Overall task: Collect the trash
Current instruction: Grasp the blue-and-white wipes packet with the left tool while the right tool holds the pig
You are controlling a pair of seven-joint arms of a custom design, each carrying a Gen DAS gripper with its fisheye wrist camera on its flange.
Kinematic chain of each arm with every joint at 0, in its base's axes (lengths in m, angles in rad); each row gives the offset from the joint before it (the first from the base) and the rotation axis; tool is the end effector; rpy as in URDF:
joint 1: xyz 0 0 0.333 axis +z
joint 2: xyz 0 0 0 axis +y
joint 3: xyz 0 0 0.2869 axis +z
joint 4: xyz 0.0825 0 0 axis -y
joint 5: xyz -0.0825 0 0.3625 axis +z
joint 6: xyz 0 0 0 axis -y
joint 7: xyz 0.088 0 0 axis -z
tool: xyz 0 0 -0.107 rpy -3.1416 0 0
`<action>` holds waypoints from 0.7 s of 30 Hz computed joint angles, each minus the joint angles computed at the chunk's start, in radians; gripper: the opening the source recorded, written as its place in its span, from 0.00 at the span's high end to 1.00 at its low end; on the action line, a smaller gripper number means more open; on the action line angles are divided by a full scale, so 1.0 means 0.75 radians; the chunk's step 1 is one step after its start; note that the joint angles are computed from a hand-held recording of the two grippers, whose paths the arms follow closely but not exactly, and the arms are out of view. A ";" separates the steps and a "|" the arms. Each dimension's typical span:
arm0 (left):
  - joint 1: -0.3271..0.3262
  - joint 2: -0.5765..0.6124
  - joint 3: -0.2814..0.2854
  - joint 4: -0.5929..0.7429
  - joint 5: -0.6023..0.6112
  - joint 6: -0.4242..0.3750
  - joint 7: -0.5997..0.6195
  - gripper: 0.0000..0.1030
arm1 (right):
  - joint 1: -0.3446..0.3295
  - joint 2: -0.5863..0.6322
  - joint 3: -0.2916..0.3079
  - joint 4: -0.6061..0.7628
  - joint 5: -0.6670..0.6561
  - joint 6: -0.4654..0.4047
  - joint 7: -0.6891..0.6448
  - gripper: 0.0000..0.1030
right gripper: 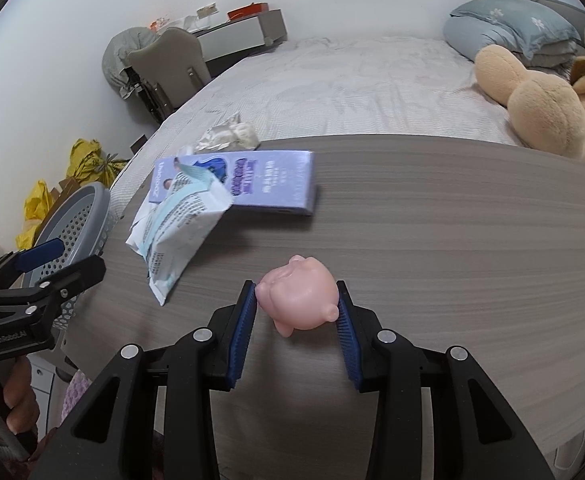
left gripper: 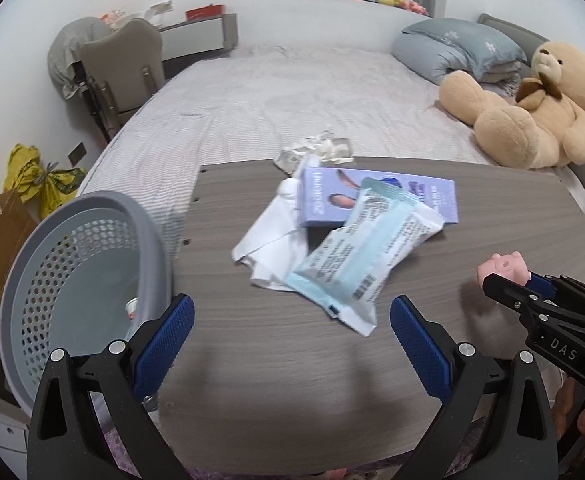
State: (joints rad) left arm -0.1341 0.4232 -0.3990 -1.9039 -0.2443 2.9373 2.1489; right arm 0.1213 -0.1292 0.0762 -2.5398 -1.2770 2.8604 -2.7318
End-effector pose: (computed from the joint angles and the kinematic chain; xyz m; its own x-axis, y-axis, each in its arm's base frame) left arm 0.5747 -0.2937 0.3498 -0.7164 -0.6976 -0.0106 -0.5391 0.5632 -0.6262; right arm 0.4262 0.1385 0.3285 -0.4886 -0.8422 -0.2281 -0.6104 0.5167 -0.6004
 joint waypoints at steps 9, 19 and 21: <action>-0.058 0.110 -0.018 0.136 0.046 -0.073 0.052 0.06 | -0.057 -0.126 0.017 -0.130 -0.060 0.008 0.125 0.63; -0.151 0.215 0.050 0.271 0.143 -0.133 0.005 0.06 | -0.103 -0.159 0.003 -0.170 -0.205 0.062 0.293 0.63; -0.149 0.230 0.043 0.288 0.148 -0.137 0.004 0.07 | -0.101 -0.162 0.000 -0.174 -0.214 0.061 0.303 0.63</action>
State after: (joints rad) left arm -0.2462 0.5958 -0.3671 -1.6877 -0.1337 2.8345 2.1518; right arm 0.0453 -0.2505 0.0759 -2.6700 -1.4374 2.9060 -2.5048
